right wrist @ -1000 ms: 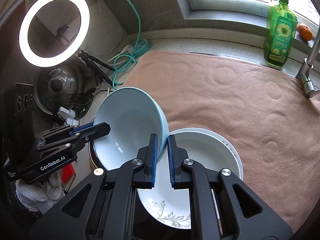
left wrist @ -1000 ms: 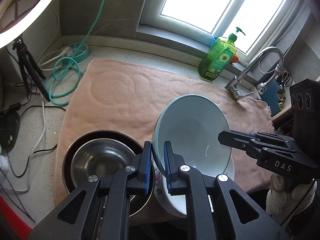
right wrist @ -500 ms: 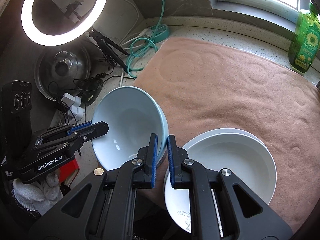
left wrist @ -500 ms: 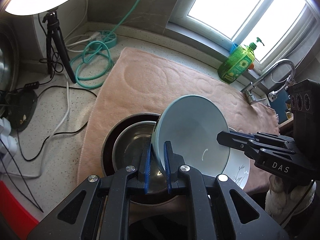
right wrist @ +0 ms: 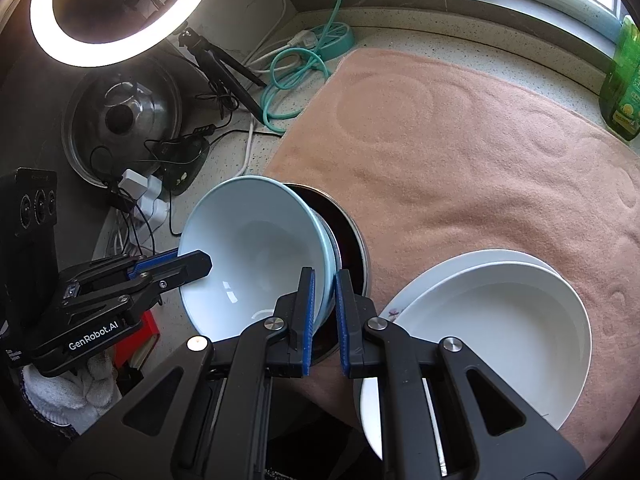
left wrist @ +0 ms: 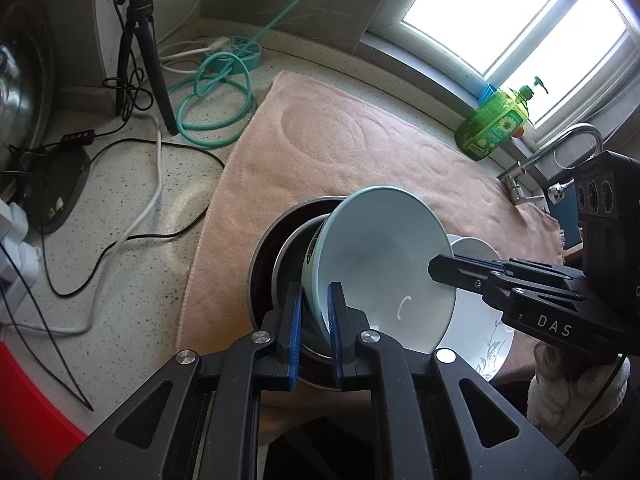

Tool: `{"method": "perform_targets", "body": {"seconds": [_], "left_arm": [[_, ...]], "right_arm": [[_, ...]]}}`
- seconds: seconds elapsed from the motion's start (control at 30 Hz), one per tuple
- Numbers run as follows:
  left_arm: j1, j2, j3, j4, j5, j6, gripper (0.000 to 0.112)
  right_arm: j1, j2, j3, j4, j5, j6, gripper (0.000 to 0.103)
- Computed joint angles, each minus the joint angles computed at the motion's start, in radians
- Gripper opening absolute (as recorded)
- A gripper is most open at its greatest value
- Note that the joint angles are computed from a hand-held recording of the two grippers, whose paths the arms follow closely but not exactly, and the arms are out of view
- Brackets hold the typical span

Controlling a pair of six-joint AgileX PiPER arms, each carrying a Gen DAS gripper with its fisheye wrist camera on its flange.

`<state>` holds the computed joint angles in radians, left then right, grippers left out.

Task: Organize plates and bowls
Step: 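Carry the light blue bowl and lower it into the red steel bowl, then open both grippers and lift them off the nested bowls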

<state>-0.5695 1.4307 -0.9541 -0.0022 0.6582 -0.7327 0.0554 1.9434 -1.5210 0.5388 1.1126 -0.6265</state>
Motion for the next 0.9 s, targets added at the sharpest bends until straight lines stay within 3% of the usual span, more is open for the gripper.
{"method": "perform_targets", "body": {"seconds": [0.9], "left_arm": [[0.051, 0.048, 0.001, -0.084, 0.008, 0.102, 0.011]], "right_arm": [[0.031, 0.037, -0.010, -0.037, -0.008, 0.053, 0.010]]}}
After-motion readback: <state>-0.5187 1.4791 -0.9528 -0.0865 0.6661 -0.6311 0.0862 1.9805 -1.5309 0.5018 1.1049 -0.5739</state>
